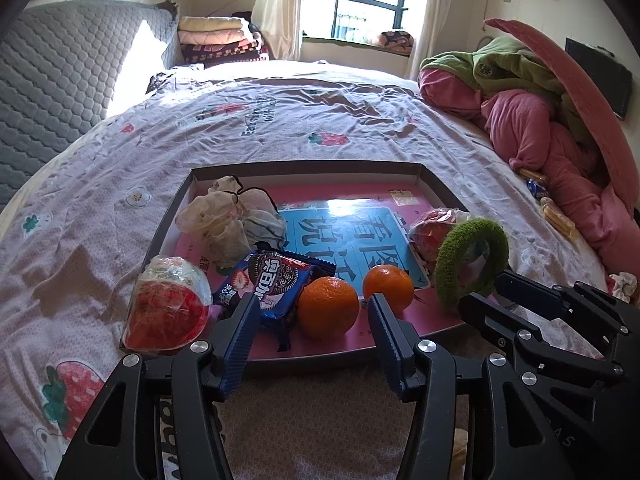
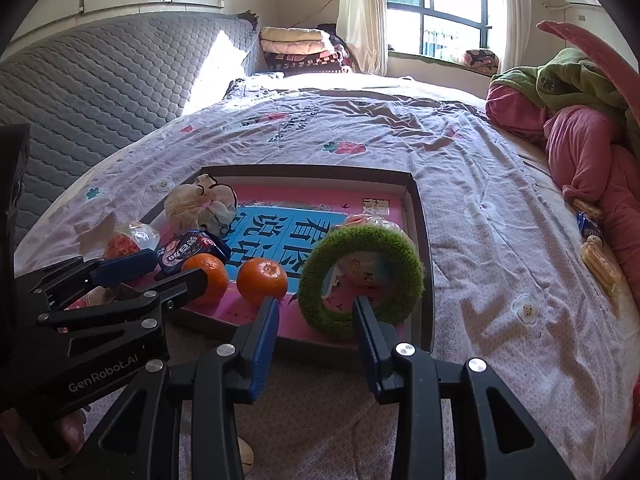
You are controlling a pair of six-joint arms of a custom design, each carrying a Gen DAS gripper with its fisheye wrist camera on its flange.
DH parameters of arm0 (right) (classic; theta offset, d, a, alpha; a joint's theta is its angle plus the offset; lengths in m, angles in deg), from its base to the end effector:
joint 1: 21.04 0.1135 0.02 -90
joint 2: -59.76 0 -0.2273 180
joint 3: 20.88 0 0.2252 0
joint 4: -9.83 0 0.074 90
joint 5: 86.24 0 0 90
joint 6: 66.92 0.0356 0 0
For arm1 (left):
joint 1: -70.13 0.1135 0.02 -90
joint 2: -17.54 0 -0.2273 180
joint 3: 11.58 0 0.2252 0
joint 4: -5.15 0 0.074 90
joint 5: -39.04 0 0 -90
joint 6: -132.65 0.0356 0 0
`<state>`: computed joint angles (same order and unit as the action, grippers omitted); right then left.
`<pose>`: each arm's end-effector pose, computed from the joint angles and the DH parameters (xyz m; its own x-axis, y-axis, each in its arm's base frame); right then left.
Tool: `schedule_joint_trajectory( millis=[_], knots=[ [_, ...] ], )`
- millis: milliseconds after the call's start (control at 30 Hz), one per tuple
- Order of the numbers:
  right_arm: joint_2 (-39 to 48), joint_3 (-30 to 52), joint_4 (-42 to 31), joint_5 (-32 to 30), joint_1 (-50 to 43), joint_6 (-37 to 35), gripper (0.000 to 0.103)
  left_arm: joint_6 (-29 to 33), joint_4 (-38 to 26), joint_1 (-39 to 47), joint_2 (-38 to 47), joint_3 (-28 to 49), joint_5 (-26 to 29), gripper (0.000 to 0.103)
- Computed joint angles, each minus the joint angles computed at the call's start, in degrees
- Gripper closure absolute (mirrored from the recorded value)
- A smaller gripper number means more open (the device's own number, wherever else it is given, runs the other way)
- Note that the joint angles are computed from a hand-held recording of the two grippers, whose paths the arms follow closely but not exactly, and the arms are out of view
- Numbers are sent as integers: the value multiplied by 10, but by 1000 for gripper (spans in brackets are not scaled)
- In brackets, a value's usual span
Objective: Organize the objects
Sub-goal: 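Open both grippers to release the orange and the green ring in the tray, then withdraw both open grippers up and away from the tray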
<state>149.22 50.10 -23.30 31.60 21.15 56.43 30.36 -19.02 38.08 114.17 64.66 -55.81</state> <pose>0.2312 0.1871 0.1867 -0.6934 0.0275 -0.7200 0.0027 0.9994 0.0356 0.2858 -0.1754 0.1840 -0.6828 0.1772 -0.7088 0.3402 0.9357 -0.0937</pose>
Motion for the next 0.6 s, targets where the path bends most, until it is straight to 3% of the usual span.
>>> schedule_joint_trajectory(
  millis=[200, 333, 600],
  knots=[
    [-10, 10, -21, 17, 16, 9, 65, -5, -11, 4, -36, -16, -4, 39],
    [-21, 16, -36, 30, 29, 16, 54, -5, -17, 6, -64, -31, -9, 38],
    [-30, 41, -84, 69, 68, 39, 50, -12, -49, 1, -125, -56, -32, 31]
  ],
)
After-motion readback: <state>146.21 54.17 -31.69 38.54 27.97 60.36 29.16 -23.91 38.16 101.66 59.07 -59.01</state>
